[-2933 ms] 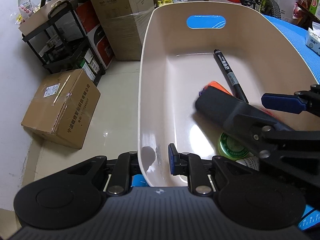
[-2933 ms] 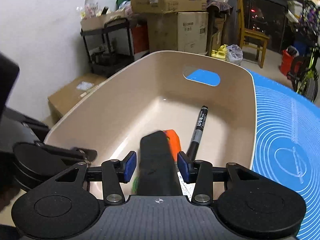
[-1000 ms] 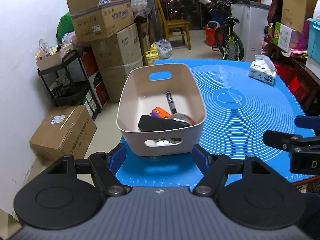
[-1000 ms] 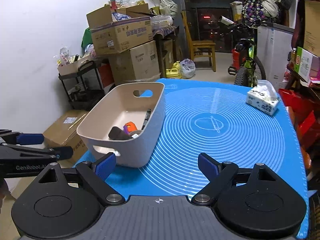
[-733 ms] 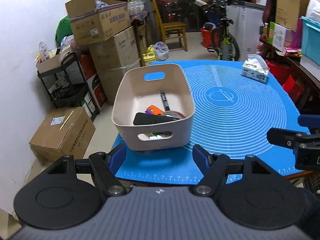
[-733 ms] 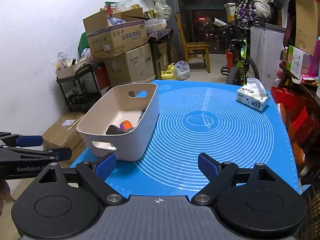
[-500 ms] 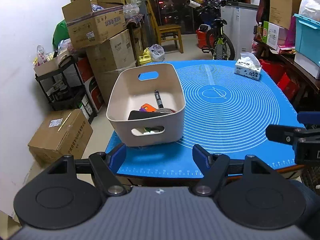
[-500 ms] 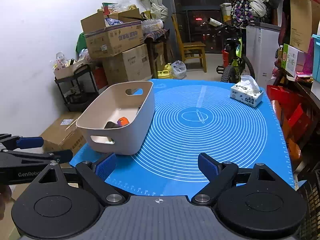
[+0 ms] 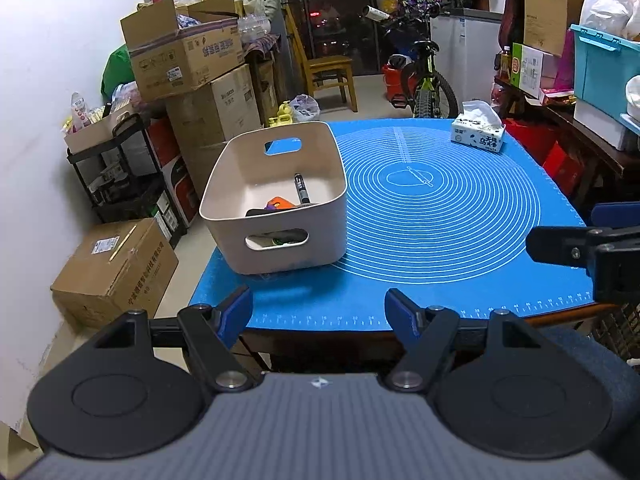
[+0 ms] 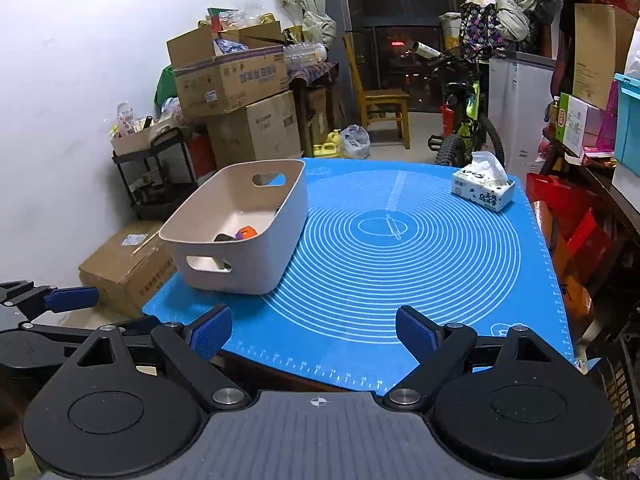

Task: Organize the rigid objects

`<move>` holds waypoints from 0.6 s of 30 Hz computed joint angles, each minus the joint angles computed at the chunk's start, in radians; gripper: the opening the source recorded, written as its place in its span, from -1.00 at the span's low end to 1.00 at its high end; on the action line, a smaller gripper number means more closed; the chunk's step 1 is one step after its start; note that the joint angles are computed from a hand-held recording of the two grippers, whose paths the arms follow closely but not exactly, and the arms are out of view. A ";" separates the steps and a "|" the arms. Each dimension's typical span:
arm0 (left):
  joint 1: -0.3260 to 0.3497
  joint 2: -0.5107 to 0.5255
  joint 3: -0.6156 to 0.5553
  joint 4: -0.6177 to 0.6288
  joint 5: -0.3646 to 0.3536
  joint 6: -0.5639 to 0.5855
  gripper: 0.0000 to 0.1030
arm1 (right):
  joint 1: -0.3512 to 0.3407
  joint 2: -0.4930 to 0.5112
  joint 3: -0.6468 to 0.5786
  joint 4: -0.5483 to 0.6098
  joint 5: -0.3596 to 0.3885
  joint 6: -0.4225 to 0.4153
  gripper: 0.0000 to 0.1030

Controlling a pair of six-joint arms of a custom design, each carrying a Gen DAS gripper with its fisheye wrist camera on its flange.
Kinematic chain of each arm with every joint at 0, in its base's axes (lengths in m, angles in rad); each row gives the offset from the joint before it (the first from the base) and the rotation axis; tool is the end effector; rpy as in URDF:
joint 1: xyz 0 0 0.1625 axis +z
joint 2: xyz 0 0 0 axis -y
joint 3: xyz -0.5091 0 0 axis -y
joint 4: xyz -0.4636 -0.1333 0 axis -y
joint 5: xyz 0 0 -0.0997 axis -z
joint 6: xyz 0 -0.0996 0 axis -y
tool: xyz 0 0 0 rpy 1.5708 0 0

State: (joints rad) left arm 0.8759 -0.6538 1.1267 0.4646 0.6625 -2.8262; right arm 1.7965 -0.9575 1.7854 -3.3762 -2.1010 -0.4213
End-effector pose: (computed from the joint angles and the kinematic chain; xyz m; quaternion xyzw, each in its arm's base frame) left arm -0.3321 -0.7292 0.1526 0.2937 0.8134 -0.3534 0.3566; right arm 0.2450 -0.6964 0.2720 0.1542 -0.8470 0.4284 0.2745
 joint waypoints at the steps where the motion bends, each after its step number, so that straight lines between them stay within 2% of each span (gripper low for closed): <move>1: 0.000 -0.001 0.004 -0.002 -0.002 -0.004 0.43 | 0.000 -0.001 0.006 -0.006 -0.002 -0.004 0.75; 18: -0.011 -0.067 0.137 -0.148 0.008 0.033 0.43 | 0.008 -0.016 0.079 -0.085 0.000 -0.055 0.75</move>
State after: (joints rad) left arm 0.8646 -0.7207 1.2638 0.3161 0.6705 -2.7929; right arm 1.8041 -0.9731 1.8641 -3.4614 -2.1008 -0.4768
